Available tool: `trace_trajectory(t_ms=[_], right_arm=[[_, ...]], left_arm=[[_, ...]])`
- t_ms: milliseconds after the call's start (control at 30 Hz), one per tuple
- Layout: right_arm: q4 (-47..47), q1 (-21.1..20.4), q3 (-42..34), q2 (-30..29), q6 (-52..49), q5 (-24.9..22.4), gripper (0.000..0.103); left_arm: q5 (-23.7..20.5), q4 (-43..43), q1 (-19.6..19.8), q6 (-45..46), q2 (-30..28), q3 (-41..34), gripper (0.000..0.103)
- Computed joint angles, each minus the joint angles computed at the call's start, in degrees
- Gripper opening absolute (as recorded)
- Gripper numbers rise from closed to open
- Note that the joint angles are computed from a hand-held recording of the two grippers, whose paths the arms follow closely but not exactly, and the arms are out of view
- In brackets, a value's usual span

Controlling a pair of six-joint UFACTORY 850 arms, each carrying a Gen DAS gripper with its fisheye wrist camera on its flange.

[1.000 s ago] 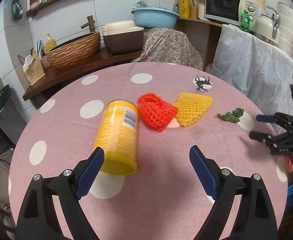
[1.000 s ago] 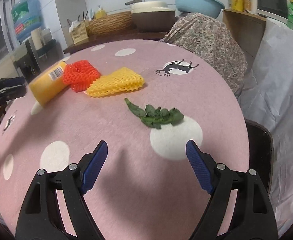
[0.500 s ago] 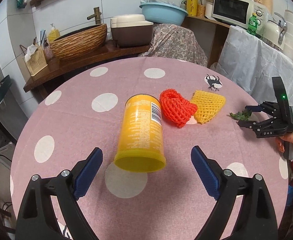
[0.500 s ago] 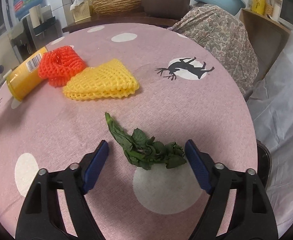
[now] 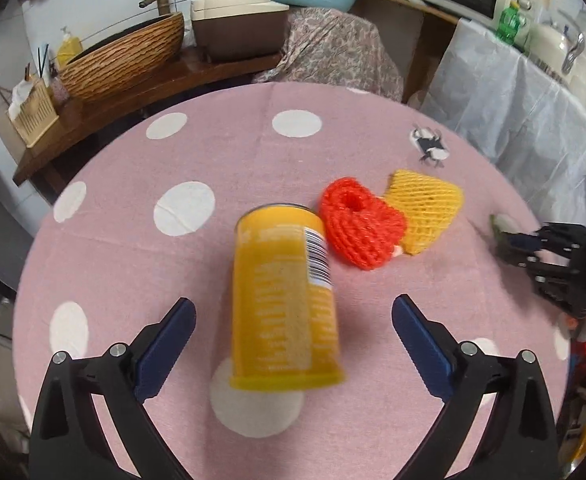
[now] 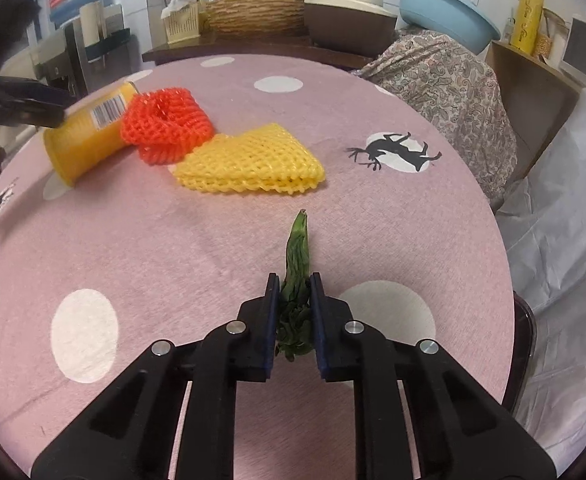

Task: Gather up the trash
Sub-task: 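Grasp the yellow can with the left tool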

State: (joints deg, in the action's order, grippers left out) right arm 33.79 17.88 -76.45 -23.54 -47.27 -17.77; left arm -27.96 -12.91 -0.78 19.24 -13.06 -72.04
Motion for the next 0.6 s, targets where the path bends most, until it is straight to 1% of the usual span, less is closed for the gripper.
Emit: trace_trajectory(t_ms=[100, 133, 167, 200, 300, 367, 500, 533, 567, 600], right_arm=[[8.1, -0.2, 2.1, 1.9, -6.7, 0.4, 0.016], [11.0, -0.3, 2.9, 2.5, -9.2, 0.4, 0.016], [12.7, -0.3, 3.4, 2.9, -10.8, 0.3, 0.016], [14.4, -0.4, 4.0, 3.4, -12.3, 0.1, 0.016], [18.2, -0.4, 5.5, 4.7, -15.4, -0.2, 0.016], [20.0, -0.3, 6.5, 5.4, -17.1, -0.3, 0.016], [22.5, -0.3, 7.9, 6.6, -19.2, -0.5, 0.016], [23.1, -0.3, 8.1, 6.8, -19.7, -0.6, 0.016], [23.8, -0.3, 8.4, 7.0, -20.2, -0.7, 0.016], [24.4, -0.3, 8.7, 7.2, -20.7, -0.8, 0.016]], left_arm=[[-2.7, 8.7, -1.3, -5.1, -2.5, -2.9, 0.097], [-3.6, 14.3, -2.1, -8.8, -3.6, -4.0, 0.097], [-4.5, 17.7, -2.7, -10.9, -4.5, -4.8, 0.097], [-5.8, 19.2, -3.0, -11.5, -5.6, -5.8, 0.097], [-8.4, 20.9, -3.3, -11.8, -8.0, -8.1, 0.098], [-9.0, 22.2, -3.5, -12.9, -9.3, -9.3, 0.097], [-10.9, 21.7, -3.4, -13.5, -11.7, -11.8, 0.097], [-11.2, 21.8, -3.4, -13.5, -12.0, -12.1, 0.096], [-11.2, 22.0, -3.4, -13.6, -12.2, -12.2, 0.090], [-11.4, 22.3, -3.4, -14.0, -12.4, -12.3, 0.087]])
